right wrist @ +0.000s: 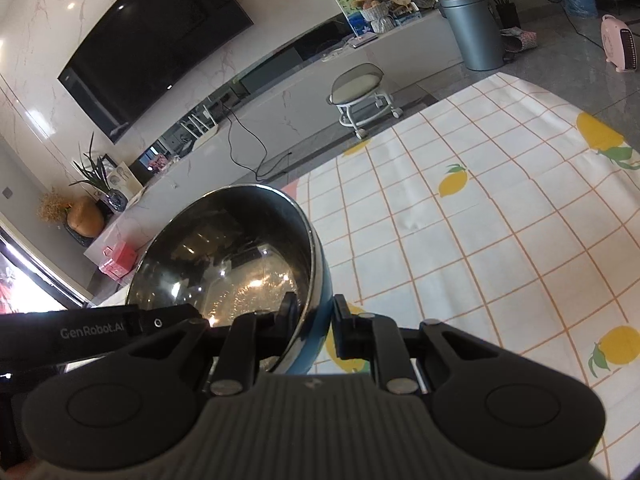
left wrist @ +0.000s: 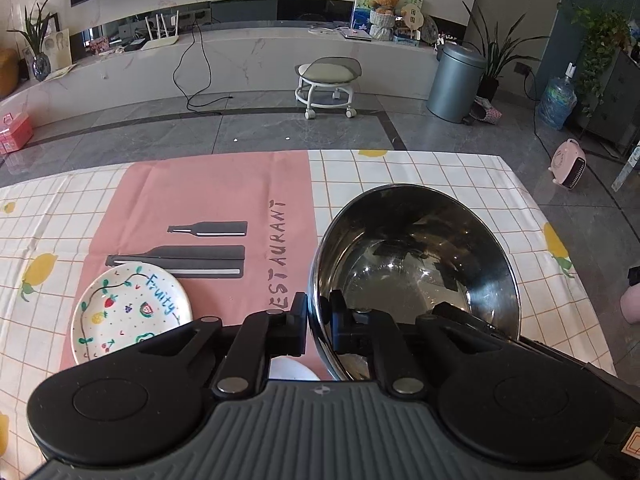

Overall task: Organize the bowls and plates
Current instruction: 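Lift the blue bowl with the right tool and carry it over the orange bowl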

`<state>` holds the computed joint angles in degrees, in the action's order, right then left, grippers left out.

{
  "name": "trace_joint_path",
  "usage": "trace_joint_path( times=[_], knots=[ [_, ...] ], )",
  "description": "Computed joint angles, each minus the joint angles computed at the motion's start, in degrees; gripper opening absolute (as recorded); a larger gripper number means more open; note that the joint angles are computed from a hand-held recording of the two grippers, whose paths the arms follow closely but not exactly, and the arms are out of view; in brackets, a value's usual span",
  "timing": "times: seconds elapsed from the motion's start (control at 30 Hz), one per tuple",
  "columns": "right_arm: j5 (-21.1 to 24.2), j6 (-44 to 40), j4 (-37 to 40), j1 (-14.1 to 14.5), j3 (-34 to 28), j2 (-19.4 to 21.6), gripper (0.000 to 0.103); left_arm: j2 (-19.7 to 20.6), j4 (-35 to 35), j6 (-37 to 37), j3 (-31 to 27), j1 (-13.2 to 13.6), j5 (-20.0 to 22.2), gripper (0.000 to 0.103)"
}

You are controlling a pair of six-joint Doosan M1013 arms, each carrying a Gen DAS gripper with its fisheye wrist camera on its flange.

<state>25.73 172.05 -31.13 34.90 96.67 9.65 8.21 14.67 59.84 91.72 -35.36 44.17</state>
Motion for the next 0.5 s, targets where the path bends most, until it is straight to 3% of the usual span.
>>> trace_joint_path(
  times=[0.3, 0.5],
  knots=[
    [-2.85, 9.53, -12.74, 3.45, 2.49, -3.91, 0.016, -5.93, 6.06, -3.64, 3.73, -1.92, 0.54, 0.014],
    [-4.48, 8.92, -13.14, 5.32, 2.55, -4.72, 0.015, -8.33, 7.97, -7.22, 5.33, -2.33, 3.89, 0.015]
  ],
)
